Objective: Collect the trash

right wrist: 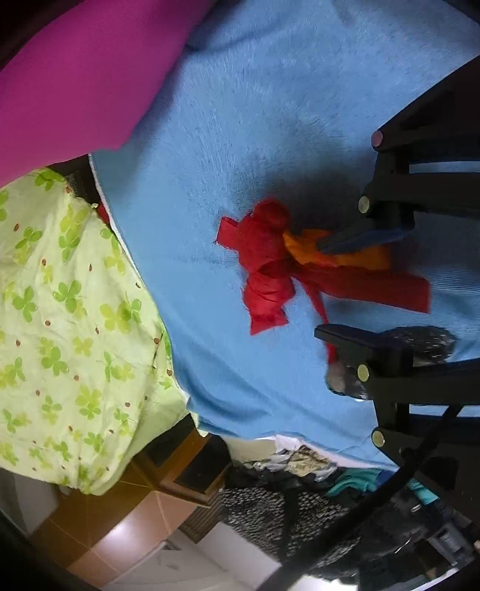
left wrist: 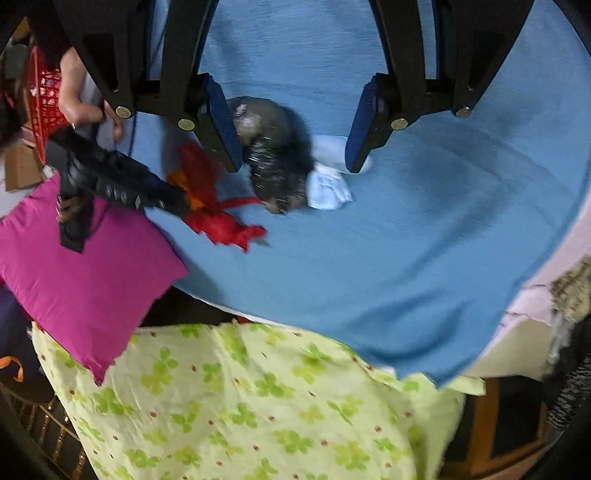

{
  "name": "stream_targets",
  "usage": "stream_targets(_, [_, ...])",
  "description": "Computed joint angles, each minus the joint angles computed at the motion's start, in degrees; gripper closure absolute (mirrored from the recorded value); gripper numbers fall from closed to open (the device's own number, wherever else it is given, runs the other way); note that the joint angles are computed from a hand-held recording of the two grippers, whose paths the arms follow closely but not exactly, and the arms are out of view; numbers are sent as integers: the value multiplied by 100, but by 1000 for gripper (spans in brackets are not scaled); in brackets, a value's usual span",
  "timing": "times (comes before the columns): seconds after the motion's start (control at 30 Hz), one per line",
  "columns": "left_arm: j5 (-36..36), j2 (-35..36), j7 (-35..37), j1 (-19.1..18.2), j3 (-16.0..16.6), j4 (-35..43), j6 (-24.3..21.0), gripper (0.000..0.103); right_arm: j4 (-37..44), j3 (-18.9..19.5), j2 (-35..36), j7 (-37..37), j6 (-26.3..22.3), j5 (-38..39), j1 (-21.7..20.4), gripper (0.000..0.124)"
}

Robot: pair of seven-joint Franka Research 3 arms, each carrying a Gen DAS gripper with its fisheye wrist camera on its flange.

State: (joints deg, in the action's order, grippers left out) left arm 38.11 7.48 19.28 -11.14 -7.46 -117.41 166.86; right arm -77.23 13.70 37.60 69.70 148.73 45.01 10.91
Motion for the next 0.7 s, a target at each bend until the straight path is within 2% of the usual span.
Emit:
stream_targets(0.17, [-759,355,823,93,-218,202,262,49,356,111,191,-168,181,196,-104,82])
stream_targets(0.23, [-1019,513,1058,66,-249,332,249,49,540,-9,263,-32,179,7,-9,82])
stream_targets(0.37, [-1613,803,1549,83,-362,560,255,49,1135,-360,673,723,215,-622,243,82])
stream_targets(0.57, [-1940,1137,1760,-70,-265,877,157,49,2150,-150,1416,1128,-421,-887,103,82])
stream_targets(0.7, [-2052,1276,1884,-91,-271,1021,6,49,2645,-203,1729,1347,-900,-1158,183,82])
